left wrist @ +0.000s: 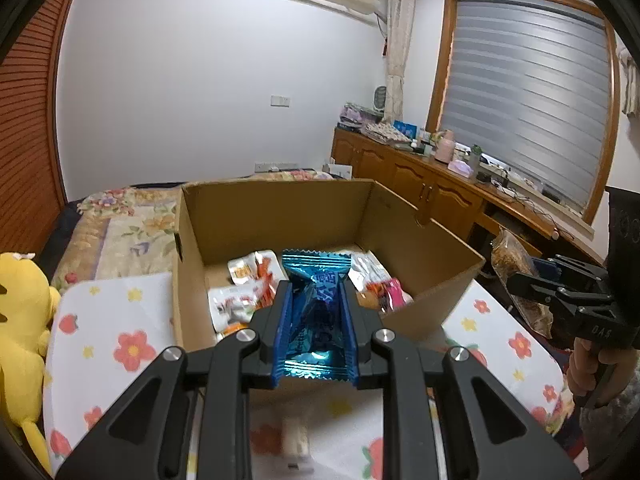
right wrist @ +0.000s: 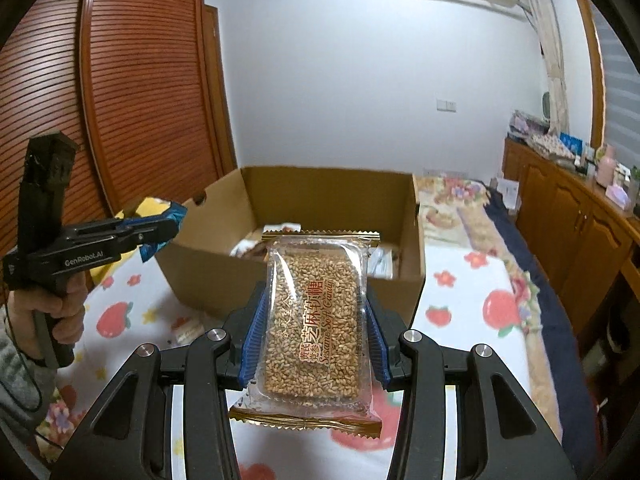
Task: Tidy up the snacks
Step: 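Lift both held snacks and carry them over the cardboard box, then open both tools to drop the snacks into the box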
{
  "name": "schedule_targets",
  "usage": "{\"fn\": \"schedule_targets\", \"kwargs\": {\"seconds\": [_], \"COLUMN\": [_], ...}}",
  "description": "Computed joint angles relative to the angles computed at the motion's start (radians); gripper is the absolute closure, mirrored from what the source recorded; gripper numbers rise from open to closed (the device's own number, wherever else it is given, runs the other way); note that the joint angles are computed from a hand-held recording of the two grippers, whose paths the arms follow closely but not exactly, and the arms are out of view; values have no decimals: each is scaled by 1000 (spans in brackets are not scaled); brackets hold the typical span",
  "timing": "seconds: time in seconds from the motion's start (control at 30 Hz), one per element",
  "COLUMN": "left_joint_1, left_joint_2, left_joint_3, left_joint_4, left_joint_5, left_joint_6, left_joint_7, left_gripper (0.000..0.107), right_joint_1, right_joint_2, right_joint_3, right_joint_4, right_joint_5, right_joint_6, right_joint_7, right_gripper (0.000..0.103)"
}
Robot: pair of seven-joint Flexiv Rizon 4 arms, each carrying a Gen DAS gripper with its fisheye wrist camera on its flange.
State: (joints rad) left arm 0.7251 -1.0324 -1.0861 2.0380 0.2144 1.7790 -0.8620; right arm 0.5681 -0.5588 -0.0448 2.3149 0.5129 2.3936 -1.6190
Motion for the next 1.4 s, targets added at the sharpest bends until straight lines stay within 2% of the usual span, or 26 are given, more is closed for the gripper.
{"fn": "schedule_targets", "kwargs": {"seconds": [0.57, 0.87, 1.17, 1.4], "left_joint_1": [-128, -174, -202, -241], "left_joint_2": [-35, -50, -41, -14], "left_joint_3": [33, 64, 94, 142], "left_joint_4": [-198, -255, -259, -266], "left_joint_5": [-99, -144, -165, -174], "left_joint_6": [-62, -77, -79, -72], "left_joint_7": [52, 73, 94, 77], "left_gripper": [86, 86, 86, 83], "right_joint_1": [-104, -88, -53, -93], "right_joint_2": [-67, -130, -177, -188], "right_joint_3": [-32, -78, -127, -103], "right_joint_4": [-183, -290, -333, -336], "right_joint_5": [-190, -207, -200, -264], "right_joint_6": [-82, -139, -220, -257], "right_joint_7": [-21, -29, -10, 54], "right_gripper": [59, 59, 59, 58]}}
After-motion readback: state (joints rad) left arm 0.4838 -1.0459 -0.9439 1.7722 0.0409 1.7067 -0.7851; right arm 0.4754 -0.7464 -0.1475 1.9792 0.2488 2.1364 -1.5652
